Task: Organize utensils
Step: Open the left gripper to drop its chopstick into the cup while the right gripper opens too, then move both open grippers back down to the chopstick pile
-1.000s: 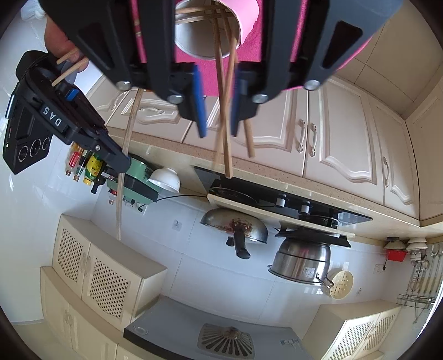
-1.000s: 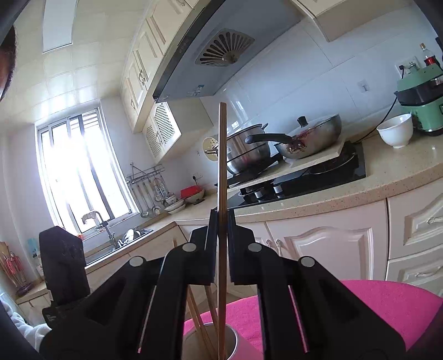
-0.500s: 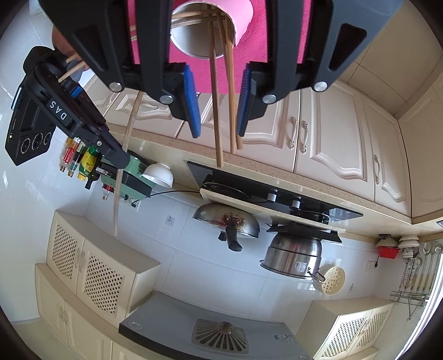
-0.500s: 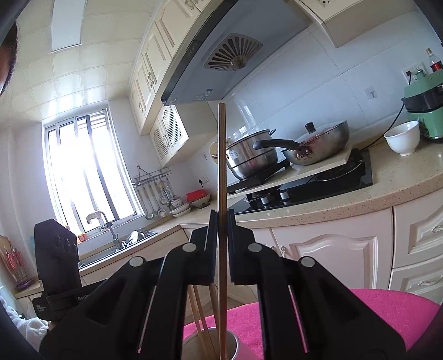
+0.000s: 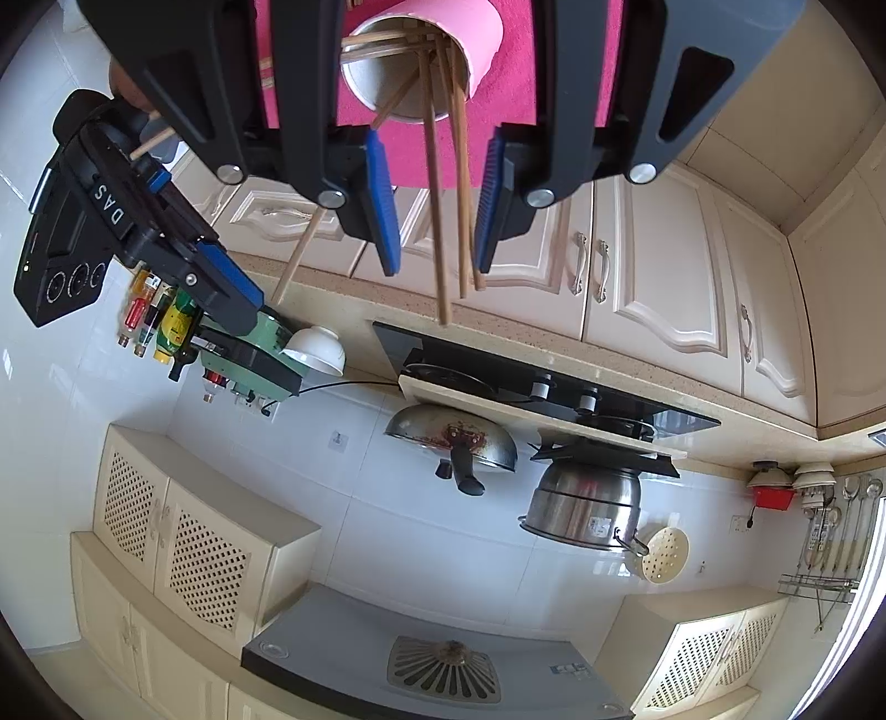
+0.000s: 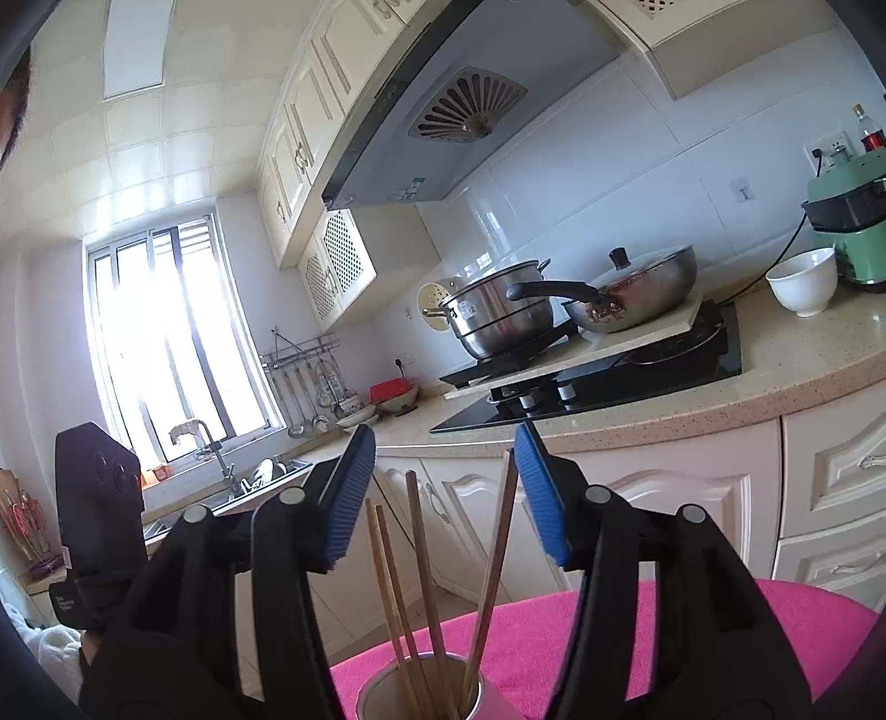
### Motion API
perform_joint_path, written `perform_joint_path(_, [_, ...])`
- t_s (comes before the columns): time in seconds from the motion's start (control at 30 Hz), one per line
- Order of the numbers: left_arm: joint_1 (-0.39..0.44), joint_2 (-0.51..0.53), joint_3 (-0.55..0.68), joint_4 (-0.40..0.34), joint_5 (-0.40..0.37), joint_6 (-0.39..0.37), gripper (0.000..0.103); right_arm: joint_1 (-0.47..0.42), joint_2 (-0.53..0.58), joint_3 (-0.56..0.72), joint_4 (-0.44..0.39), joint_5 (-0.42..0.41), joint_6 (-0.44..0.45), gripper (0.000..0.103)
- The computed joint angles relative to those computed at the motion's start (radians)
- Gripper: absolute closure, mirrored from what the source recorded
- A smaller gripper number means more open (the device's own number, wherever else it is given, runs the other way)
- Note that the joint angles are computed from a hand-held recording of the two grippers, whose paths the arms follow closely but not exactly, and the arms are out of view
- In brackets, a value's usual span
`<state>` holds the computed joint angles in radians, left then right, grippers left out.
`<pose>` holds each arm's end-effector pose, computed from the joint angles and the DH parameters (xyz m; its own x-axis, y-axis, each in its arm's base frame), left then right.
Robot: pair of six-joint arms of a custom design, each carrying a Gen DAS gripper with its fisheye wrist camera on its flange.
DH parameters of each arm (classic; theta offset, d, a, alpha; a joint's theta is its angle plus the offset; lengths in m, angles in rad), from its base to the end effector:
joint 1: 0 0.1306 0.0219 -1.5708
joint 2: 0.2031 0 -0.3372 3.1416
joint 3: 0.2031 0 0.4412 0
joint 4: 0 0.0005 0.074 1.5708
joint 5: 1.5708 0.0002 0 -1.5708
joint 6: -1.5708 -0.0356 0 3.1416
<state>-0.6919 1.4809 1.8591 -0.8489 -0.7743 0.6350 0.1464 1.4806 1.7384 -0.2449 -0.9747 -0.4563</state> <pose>0.4457 -0.3376 0.5833 -0.2671 -0.3294 -0.9056 -0.2263 0.9349 -0.2734 0.5701 0.1133 0.5792 -0.3853 0.1932 -0.9023 -0.8140 0.3894 0.4310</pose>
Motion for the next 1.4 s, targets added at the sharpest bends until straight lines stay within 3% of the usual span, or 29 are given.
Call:
perform_joint_path(0.17, [-0.008,0.011,0.038,-0.045,0.002,0.018,0.076,-0.016,-0.023,0.013,-0.063,0.031,0.027,0.05])
perform_joint_path(0.37, [-0.038,0.034,0.11,-0.137,0.004,0.046,0.072,-0.043,-0.097,0.02,-0.232,0.096,0.141,0.049])
perform_joint_path(0.47, [-0.059,0.036,0.128,-0.182,0.02,0.076,0.072,-0.056,-0.162,0.001,-0.363,0.147,0.222,0.049])
perform_joint_path(0.6, [-0.094,0.046,0.15,-0.296,0.059,0.12,0.072,-0.063,-0.257,-0.047,-0.545,0.235,0.329,0.049])
perform_joint_path(0.77, [-0.12,0.028,0.095,-0.411,0.194,0.223,0.072,-0.061,-0.36,-0.125,-0.761,0.343,0.445,0.049])
perform_joint_path(0.83, [-0.126,0.026,0.066,-0.448,0.264,0.257,0.072,-0.061,-0.39,-0.155,-0.812,0.378,0.459,0.049])
perform_joint_path(0.9, [-0.128,0.019,0.025,-0.458,0.353,0.271,0.072,-0.061,-0.412,-0.181,-0.887,0.411,0.475,0.049])
perform_joint_path(1.03, [-0.13,0.054,0.002,-0.517,0.456,0.283,0.072,-0.056,-0.438,-0.24,-0.998,0.485,0.499,0.049])
perform_joint_path(1.3, [-0.147,0.183,0.082,-0.661,0.495,0.196,0.072,-0.069,-0.448,-0.306,-1.089,0.5,0.51,0.049])
perform_joint_path(1.4, [-0.143,0.198,0.088,-0.677,0.508,0.196,0.071,-0.074,-0.454,-0.323,-1.097,0.496,0.514,0.049])
